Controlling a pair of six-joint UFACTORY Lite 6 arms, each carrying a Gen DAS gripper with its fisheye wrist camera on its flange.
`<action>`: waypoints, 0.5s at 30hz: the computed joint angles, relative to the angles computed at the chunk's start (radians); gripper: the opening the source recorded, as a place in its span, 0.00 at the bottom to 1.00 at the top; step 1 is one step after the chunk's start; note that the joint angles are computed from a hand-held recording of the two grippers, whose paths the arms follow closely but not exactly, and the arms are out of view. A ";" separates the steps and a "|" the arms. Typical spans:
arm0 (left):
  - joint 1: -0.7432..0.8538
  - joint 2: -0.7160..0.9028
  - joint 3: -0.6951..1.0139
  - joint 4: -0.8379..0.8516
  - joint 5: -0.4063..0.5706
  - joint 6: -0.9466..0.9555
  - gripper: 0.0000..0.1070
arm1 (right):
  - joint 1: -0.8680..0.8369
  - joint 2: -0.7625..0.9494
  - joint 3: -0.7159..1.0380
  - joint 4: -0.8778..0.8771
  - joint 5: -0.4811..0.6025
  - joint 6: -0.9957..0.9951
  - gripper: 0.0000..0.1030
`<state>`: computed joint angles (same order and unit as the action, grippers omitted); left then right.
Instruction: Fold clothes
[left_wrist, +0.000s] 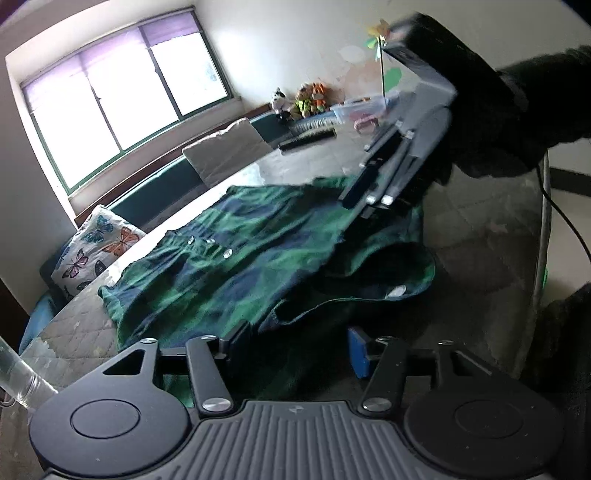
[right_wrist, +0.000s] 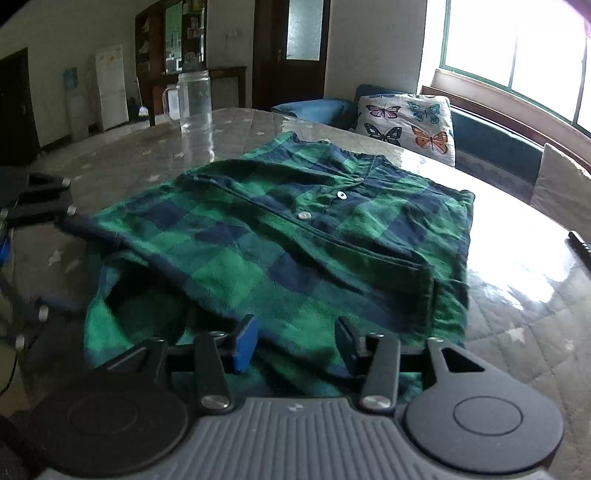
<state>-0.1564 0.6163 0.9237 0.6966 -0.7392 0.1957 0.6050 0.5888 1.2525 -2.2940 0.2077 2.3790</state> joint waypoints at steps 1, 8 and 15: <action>0.005 -0.002 0.003 0.011 -0.005 -0.017 0.49 | 0.001 -0.015 -0.019 0.006 0.003 -0.007 0.48; 0.035 -0.026 0.028 0.095 -0.029 -0.173 0.20 | 0.016 -0.166 -0.169 -0.001 -0.001 -0.045 0.56; 0.031 -0.004 0.133 0.120 0.020 -0.326 0.10 | 0.058 -0.218 -0.236 -0.022 0.033 -0.132 0.69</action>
<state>-0.1255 0.6125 1.0566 0.8169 -0.7192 -0.1306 0.6628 0.3705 1.0160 -2.3162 0.2404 2.2468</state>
